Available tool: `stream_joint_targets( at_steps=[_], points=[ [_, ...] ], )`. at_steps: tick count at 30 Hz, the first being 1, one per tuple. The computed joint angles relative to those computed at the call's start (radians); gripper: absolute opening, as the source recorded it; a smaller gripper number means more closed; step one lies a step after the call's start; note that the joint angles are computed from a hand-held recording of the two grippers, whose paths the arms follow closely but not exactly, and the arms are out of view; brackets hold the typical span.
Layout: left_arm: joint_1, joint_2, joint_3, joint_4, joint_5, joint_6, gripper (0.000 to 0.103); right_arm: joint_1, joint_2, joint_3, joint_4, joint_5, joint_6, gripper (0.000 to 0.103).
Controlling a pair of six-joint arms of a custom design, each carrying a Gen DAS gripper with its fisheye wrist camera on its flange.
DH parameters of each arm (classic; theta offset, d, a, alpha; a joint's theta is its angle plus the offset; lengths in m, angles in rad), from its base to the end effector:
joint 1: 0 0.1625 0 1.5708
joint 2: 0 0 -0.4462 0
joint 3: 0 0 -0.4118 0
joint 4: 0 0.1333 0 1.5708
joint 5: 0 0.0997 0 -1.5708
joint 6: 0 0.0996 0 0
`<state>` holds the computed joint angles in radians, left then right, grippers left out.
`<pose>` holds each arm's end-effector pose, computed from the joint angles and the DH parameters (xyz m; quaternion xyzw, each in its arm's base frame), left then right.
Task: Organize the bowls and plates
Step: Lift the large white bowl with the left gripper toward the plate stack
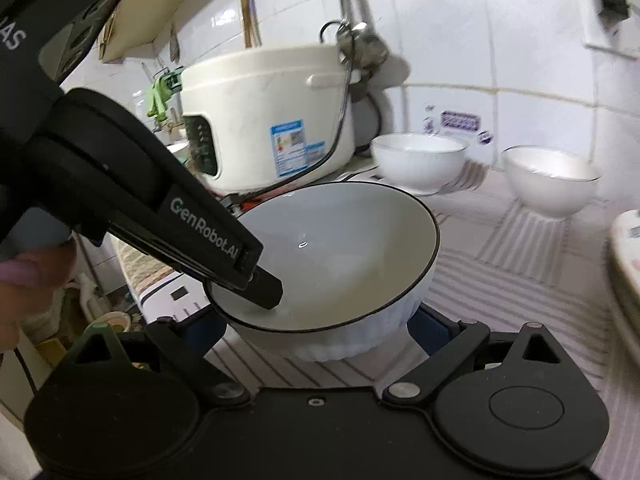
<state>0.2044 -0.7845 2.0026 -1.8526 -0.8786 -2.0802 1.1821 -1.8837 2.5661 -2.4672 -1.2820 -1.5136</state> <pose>-0.4059 -0.2852 -0.0345 -0.1499 0.8401 -0.3637 0.3736 0.0359 -0.3388 0.2552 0.5377 -0.8242 0.1778 0.0029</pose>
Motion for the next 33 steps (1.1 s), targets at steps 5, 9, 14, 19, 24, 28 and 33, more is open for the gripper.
stream_joint_targets(
  at_steps=[5,9,14,19,24,28,33],
  points=[
    [0.011,0.029,-0.037,-0.060,0.034,0.082,0.016,-0.022,-0.040,-0.025,0.013,0.019,0.001,0.099],
    [0.031,0.058,-0.065,-0.106,0.042,0.143,0.016,-0.030,-0.049,-0.053,0.015,0.007,0.003,0.099],
    [0.056,0.091,-0.091,-0.164,0.048,0.205,0.016,-0.039,-0.026,-0.078,-0.016,-0.012,0.015,0.099],
    [0.077,0.117,-0.122,-0.169,0.038,0.243,0.016,-0.054,0.000,-0.090,-0.040,-0.022,0.031,0.099],
    [0.091,0.132,-0.131,-0.184,0.047,0.255,0.016,-0.054,0.023,-0.106,-0.041,-0.055,0.088,0.099],
    [0.101,0.141,-0.134,-0.193,0.045,0.271,0.016,-0.049,0.048,-0.120,-0.040,-0.082,0.149,0.099],
    [0.102,0.145,-0.142,-0.178,0.040,0.271,0.016,-0.050,0.044,-0.103,-0.076,-0.090,0.111,0.099]
  ],
)
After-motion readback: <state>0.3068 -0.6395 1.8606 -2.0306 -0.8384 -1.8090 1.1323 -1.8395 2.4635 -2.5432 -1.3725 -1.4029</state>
